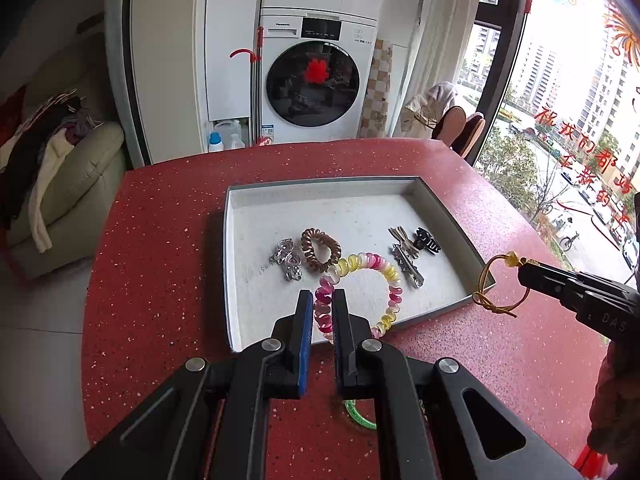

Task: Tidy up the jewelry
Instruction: 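Carry the beaded coil and yellow hair tie into the gray tray while opening both tools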

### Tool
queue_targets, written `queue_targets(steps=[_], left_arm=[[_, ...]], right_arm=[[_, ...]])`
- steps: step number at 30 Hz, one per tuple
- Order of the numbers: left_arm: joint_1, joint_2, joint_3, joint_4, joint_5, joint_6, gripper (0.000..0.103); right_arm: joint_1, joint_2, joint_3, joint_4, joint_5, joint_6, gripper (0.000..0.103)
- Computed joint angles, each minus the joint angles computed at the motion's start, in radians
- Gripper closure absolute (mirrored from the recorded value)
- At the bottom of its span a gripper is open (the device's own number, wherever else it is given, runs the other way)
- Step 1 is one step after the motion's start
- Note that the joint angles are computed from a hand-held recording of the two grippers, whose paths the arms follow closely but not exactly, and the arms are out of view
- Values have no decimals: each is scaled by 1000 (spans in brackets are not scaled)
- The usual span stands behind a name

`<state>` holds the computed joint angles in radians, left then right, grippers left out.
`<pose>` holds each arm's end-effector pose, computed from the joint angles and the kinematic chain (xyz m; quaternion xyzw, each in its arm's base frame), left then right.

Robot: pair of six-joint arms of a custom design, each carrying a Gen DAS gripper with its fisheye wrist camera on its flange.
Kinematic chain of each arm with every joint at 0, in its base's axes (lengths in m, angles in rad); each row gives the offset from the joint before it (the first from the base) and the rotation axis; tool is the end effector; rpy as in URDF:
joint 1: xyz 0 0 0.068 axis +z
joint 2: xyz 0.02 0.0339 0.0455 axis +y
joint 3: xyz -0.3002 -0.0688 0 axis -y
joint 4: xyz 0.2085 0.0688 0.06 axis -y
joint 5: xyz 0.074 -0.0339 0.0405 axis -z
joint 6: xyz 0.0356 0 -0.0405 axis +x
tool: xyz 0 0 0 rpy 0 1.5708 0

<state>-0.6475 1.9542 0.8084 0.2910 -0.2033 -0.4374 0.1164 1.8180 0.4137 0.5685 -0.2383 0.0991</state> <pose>0.2790 -0.2020 0.1446 0.0623 0.9304 -0.0986 0.3476 0.2573 0.0385 0.1283 -0.0507 0.9262 0.1487 0.3427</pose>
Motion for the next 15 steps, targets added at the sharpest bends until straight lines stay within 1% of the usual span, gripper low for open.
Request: queue_targets(steps=[4, 9, 15], left_arm=[[56, 73, 98, -50, 44, 17, 75], [92, 166, 206, -111, 76, 32, 75], [107, 269, 281, -141, 89, 19, 75]], right_arm=[[-15, 91, 106, -43, 7, 8, 91], [-27, 209, 210, -78, 11, 19, 91], [-23, 319, 297, -104, 37, 24, 91]])
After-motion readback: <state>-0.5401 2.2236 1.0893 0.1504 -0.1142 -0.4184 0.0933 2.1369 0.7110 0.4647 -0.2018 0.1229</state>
